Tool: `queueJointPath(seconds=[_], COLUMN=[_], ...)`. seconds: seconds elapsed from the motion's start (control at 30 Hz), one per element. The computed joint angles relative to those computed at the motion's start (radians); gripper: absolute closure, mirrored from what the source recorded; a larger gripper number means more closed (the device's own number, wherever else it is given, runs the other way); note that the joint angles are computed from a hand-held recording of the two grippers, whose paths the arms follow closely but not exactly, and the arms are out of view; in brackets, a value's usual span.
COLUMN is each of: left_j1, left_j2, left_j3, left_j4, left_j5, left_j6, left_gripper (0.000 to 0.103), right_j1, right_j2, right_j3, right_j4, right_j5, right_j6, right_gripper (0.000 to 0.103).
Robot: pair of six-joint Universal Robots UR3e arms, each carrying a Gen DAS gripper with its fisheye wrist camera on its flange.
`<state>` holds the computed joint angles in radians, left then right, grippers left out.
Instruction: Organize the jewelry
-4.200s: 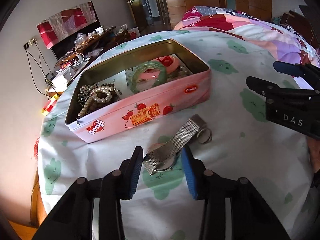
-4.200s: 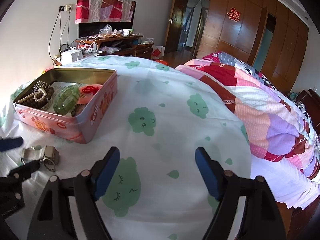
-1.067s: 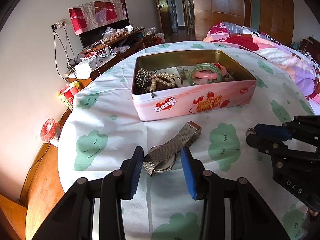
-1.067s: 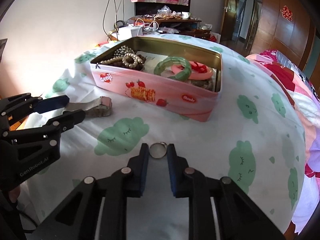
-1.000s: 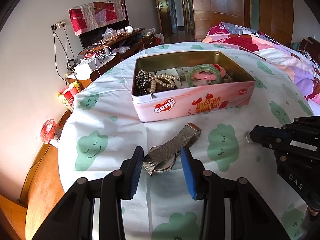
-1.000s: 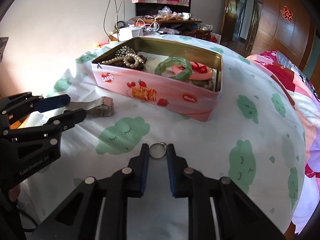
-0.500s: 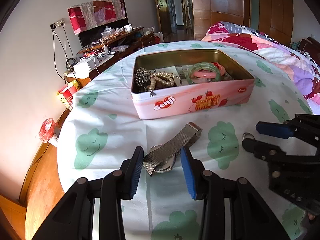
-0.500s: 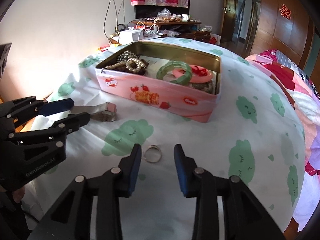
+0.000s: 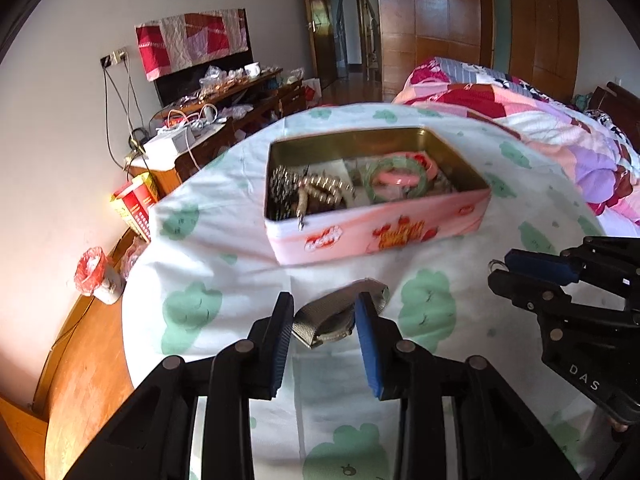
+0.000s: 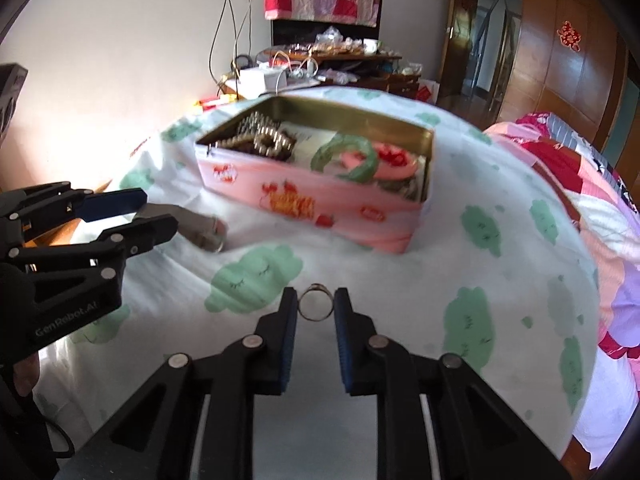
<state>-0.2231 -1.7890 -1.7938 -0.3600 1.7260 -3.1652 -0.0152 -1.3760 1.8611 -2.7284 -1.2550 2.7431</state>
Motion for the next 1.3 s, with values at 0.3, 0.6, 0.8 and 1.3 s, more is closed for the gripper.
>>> queueJointPath(seconds=[0.3, 0.6, 0.8, 1.3], left_j1=[0.004, -0.019, -0.017, 0.001], left_j2=[-0.012, -0.107, -0.151, -0.107], left_j3=[0.035, 0.101, 0.133, 0.119], left_j4=[-0.037, -0.059, -0.094, -0.075], left_j5=[-0.029, 0.004, -0.034, -0.092], left_j6=[0.034, 0.024, 0.022, 0.037], left_gripper=[0.091, 0.035, 0.027, 0.085], right_j1=[-0.031, -0.056, -0.067, -0.069], right_j2=[-0.015, -0.016, -0.010, -0.009], right_j3=[-0.050, -0.021, -0.016, -0.002], right_j4=[0.002, -0.016, -0.022, -0.049], right_j5=[0.030, 0.048, 0.061, 0.078], right_j6=[0.013, 0.010, 0.008, 0.011], right_gripper=[0.082, 0.082, 0.082, 0.082])
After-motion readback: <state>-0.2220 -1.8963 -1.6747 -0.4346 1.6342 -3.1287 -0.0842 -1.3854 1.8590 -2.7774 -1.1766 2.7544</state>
